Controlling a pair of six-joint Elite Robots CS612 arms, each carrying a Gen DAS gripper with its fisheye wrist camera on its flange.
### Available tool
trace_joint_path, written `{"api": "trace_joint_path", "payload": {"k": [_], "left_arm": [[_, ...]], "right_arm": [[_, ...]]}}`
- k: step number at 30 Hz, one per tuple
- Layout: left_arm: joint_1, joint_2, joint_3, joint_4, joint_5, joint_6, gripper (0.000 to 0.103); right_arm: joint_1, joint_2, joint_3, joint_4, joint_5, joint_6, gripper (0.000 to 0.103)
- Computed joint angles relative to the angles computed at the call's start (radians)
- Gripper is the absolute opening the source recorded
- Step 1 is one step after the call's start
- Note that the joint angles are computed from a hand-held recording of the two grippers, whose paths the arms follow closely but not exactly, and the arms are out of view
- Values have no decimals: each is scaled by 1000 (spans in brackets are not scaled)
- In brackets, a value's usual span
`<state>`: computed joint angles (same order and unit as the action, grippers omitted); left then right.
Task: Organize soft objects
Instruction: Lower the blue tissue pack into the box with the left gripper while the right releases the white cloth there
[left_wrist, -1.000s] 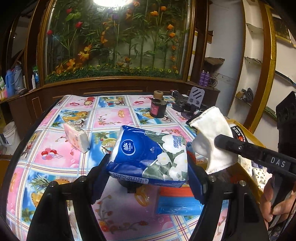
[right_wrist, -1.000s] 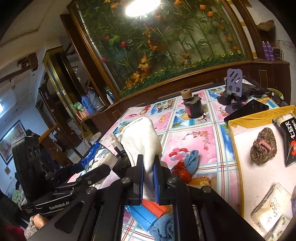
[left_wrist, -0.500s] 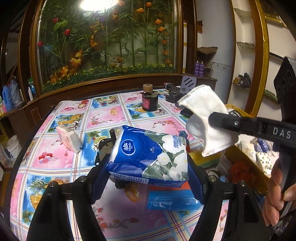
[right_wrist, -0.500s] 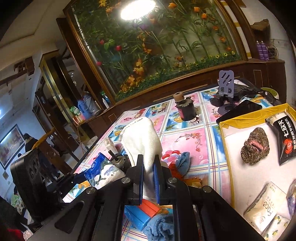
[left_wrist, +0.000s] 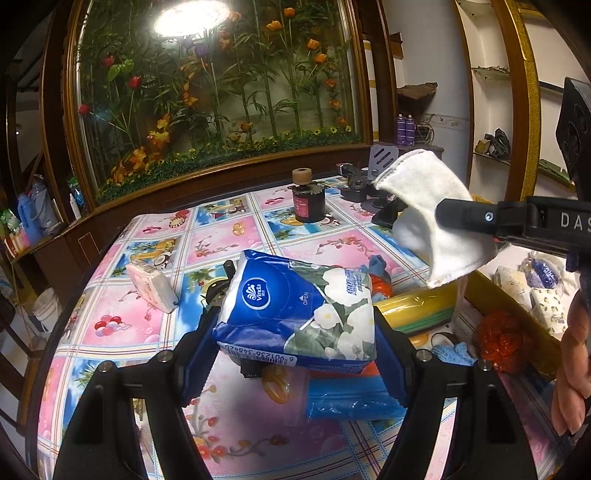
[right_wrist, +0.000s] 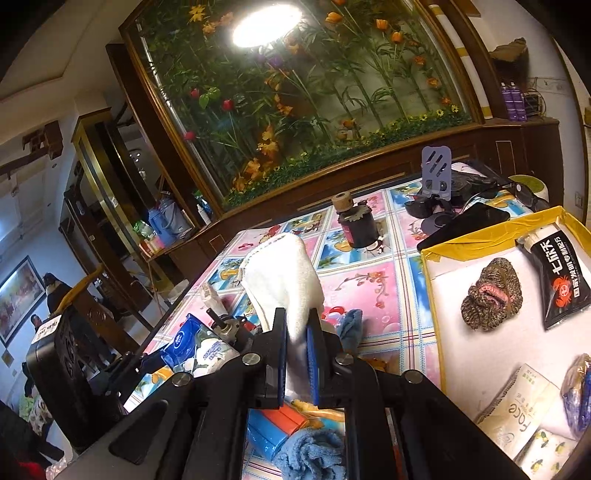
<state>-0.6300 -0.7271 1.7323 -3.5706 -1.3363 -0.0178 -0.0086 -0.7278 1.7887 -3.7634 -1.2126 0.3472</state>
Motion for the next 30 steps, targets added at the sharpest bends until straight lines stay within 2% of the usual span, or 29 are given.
{"api": "trace_joint_path", "payload": {"k": [6, 16, 23, 26, 30], "left_arm": [[-9, 6, 0, -16, 31, 26, 75], [-12, 4, -1, -15, 15, 9, 75], [-14, -3, -19, 10, -89, -69, 75], [-23, -3, -35, 21, -137, -97, 75], [-44, 4, -59, 48, -189, -106, 75]], "right_arm": [[-11, -3, 10, -21, -9, 27, 10], [-24, -11, 28, -48, -31, 62, 10], [-49, -17, 49, -95, -77, 141, 10], [-55, -29, 68, -106, -155, 155, 12], [-73, -45, 96, -107, -217, 183, 12]]}}
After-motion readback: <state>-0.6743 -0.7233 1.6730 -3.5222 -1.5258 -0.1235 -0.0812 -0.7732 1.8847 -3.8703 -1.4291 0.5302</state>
